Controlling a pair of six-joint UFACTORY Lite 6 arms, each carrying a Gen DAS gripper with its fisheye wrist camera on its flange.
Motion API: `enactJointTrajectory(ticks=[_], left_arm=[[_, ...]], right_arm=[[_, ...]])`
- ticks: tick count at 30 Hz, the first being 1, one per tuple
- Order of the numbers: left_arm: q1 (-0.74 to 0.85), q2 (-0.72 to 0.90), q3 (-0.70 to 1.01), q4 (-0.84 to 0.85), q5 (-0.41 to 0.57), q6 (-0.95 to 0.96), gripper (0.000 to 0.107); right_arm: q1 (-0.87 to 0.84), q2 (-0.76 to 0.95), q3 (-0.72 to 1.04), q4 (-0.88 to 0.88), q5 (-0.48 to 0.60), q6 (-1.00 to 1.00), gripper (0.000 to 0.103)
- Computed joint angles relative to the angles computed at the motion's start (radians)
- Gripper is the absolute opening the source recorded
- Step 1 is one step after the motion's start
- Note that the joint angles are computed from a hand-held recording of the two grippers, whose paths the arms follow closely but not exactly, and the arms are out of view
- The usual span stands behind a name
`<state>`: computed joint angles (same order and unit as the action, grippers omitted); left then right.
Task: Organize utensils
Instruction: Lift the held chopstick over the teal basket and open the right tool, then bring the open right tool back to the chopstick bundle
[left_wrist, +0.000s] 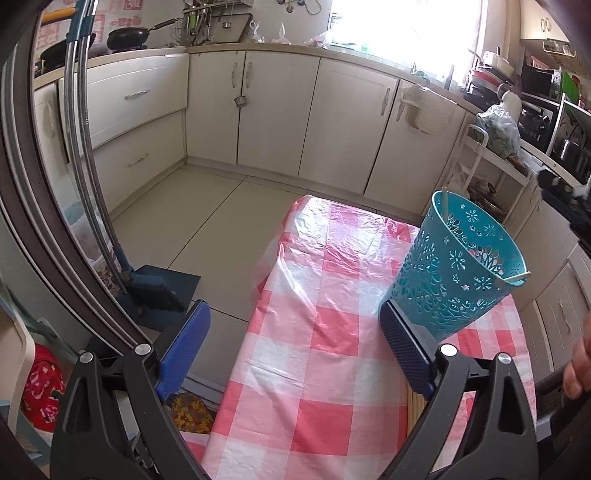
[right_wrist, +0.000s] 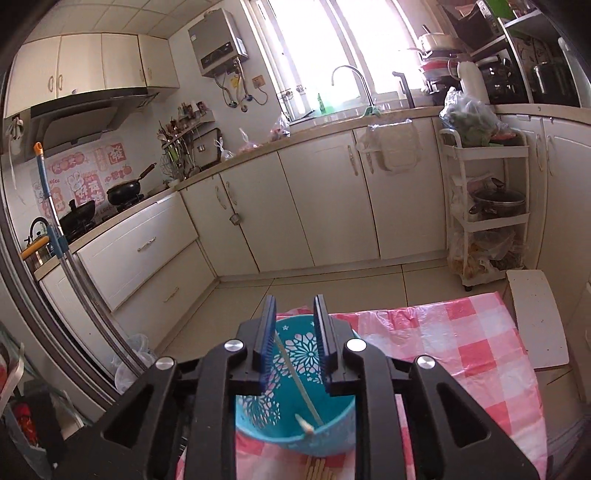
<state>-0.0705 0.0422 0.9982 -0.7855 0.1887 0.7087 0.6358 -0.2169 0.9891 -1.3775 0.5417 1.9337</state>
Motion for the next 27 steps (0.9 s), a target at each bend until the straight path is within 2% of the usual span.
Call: enactJointTrajectory(ticks=[5,8,10,12,15,18,22,27], left_arm=[[-0.018,-0.03,-0.031,0.096,-0.045,-0.079,0.089],[-0.025,-0.068,-0.065,0.175,-0.07,-0.143,0.09],[-0.024,-0.099,-0.089,0.215,-0.08,-0.172,0.09],[-0.024,-0.131,-0.113,0.27,-0.093,-0.218,0.09],[-0.023,-0.187,-0.163,0.317,-0.108,-0.255,0.092],[-0.009,-0.23,-0.207,0.191,-0.094,-0.121,0.092],[-0.008,-0.287,-0.261,0.166,-0.096,-0.079,0.092],[0.014,-0.345,-0.312,0.036,-0.079,0.063,0.092]], right_arm=[[0.293,-0.218,-0.159,0.104,0.3,-0.057,0.038],[0.473,-0.292,-0.237,0.174,0.472,-0.022,0.038],[0.552,-0.326,-0.284,0.218,0.535,0.019,0.038],[0.605,-0.337,-0.321,0.253,0.569,0.057,0.038],[0.632,-0.354,-0.368,0.306,0.561,0.097,0.037],[0.674,-0.336,-0.385,0.323,0.564,0.135,0.034],[0.716,-0.286,-0.381,0.331,0.552,0.17,0.03],[0.782,-0.222,-0.36,0.34,0.565,0.208,0.024]])
